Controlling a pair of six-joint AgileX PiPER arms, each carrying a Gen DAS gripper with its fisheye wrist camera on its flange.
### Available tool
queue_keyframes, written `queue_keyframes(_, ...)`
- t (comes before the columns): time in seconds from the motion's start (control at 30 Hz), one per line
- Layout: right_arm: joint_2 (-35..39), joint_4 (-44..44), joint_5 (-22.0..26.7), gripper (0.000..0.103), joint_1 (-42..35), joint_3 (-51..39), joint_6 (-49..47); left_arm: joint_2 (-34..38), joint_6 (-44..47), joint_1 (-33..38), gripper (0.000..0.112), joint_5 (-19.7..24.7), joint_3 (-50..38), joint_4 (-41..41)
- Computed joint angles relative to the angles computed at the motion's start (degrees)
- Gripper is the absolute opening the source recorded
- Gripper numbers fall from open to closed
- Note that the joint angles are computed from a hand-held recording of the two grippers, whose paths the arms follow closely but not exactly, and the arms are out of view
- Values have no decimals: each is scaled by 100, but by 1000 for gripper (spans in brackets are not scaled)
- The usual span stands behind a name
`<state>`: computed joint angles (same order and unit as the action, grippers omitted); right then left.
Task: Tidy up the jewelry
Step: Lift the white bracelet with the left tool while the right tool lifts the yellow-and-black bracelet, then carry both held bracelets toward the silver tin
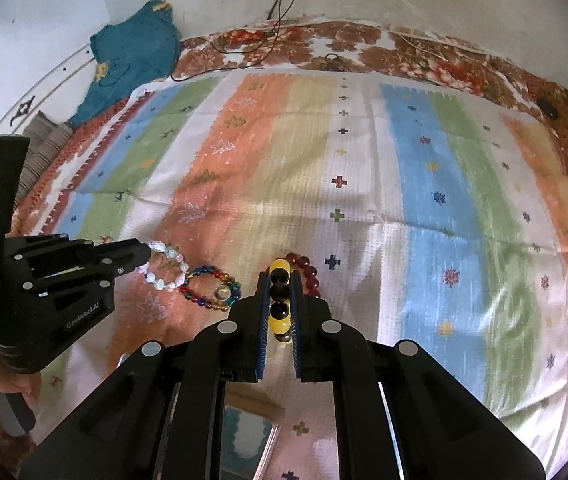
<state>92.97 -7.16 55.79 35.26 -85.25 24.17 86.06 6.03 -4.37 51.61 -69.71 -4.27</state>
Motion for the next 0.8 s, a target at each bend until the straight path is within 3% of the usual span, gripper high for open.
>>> queue_keyframes(0.8, -833, -743, 68, 11, 723, 264, 609, -1239, 260, 243, 8, 595, 143, -722)
